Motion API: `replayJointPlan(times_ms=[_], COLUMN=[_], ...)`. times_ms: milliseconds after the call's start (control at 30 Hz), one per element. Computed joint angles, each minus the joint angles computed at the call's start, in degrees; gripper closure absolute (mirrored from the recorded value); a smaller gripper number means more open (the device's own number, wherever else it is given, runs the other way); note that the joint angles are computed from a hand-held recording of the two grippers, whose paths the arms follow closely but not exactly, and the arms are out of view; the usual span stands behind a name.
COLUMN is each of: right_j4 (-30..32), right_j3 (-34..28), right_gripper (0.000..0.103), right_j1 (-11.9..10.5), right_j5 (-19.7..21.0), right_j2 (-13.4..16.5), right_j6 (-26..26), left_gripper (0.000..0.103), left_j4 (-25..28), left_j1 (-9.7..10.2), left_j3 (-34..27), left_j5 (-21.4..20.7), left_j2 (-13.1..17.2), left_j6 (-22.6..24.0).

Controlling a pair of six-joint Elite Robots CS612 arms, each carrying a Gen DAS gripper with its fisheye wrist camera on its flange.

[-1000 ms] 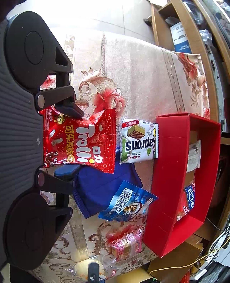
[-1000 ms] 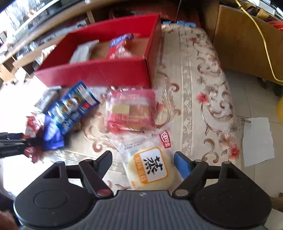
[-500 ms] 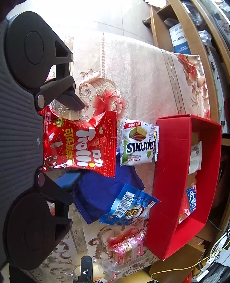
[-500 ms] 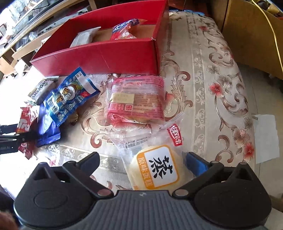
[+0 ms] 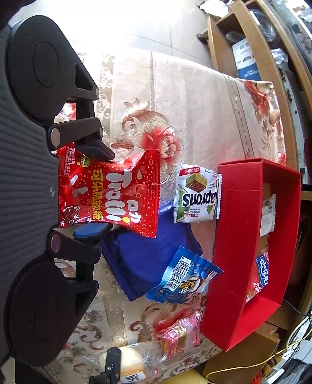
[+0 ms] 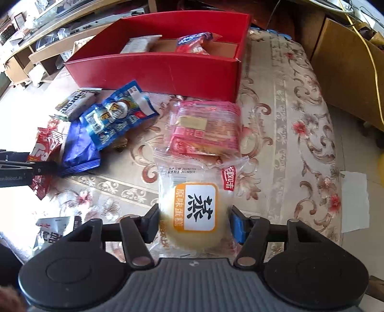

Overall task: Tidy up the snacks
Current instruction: 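Close the left tool on the red Trolli gummy bag and lift it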

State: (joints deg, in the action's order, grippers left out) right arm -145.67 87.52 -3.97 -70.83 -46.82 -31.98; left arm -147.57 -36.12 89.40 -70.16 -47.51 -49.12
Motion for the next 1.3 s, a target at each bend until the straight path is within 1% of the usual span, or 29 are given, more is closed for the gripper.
replayJointPlan(times_ms=[100, 367, 500, 567, 700, 800, 867, 900, 933, 967, 1067, 1200, 1300], right_j4=[-0.11, -0.45, 0.48, 1.27, 2.15, 2.09, 2.09, 2.06, 1.90, 1.61, 0.88, 0.33, -0.54], right_j3=[0.36, 0.91, 0.64, 0.36, 0.12, 0.12, 0.16, 0.19, 0.25, 0.35, 0.72, 1.24, 1.56], right_gripper=[0.048, 0.048, 0.048, 0.048, 0.048, 0.048, 0.048, 0.048, 0.048, 0.048, 0.048, 0.048, 0.048], right_j1=[-0.11, -0.28, 0.09, 0.30, 0.60, 0.75, 0.71, 0.70, 0.72, 0.76, 0.83, 0.77, 0.56], right_j5=[1.10, 3.79, 3.37, 2.98, 2.67, 2.41, 2.50, 2.54, 2.52, 2.36, 2.31, 3.21, 4.30], right_j2=[-0.31, -0.83, -0.65, -0.44, -0.29, -0.24, -0.27, -0.29, -0.32, -0.35, -0.57, -0.97, -1.24], right_j6=[-0.03, 0.12, -0.42, -0.64, -1.32, -1.63, -1.56, -1.51, -1.43, -1.42, -1.71, -2.21, -1.60], left_gripper=[0.043, 0.044, 0.043, 0.040, 0.027, 0.025, 0.027, 0.030, 0.036, 0.039, 0.041, 0.043, 0.043], left_j4=[-1.20, -3.02, -2.15, -1.48, 0.66, 1.65, 1.98, 1.99, 1.80, 1.71, 0.88, -0.08, -1.60], left_j1=[-0.01, -0.34, -0.45, -0.50, -0.83, -1.22, -1.32, -1.39, -1.48, -1.57, -1.57, -1.68, -1.79], left_j3=[0.66, 1.62, 1.28, 1.00, 0.18, -0.17, -0.19, -0.09, 0.17, 0.32, 0.74, 0.91, 1.31], left_j5=[-0.84, -1.77, -1.53, -1.46, -1.03, 0.26, 0.60, 0.78, 0.93, 1.06, 0.33, -0.05, 0.14], left_j2=[-0.43, -1.05, -0.82, -0.62, -0.06, 0.20, 0.18, 0.10, -0.11, -0.27, -0.58, -0.84, -1.25], left_j6=[-0.90, -1.56, -1.25, -0.71, 0.82, 1.63, 1.13, 0.79, 0.41, 0.25, -0.22, -0.53, -0.82])
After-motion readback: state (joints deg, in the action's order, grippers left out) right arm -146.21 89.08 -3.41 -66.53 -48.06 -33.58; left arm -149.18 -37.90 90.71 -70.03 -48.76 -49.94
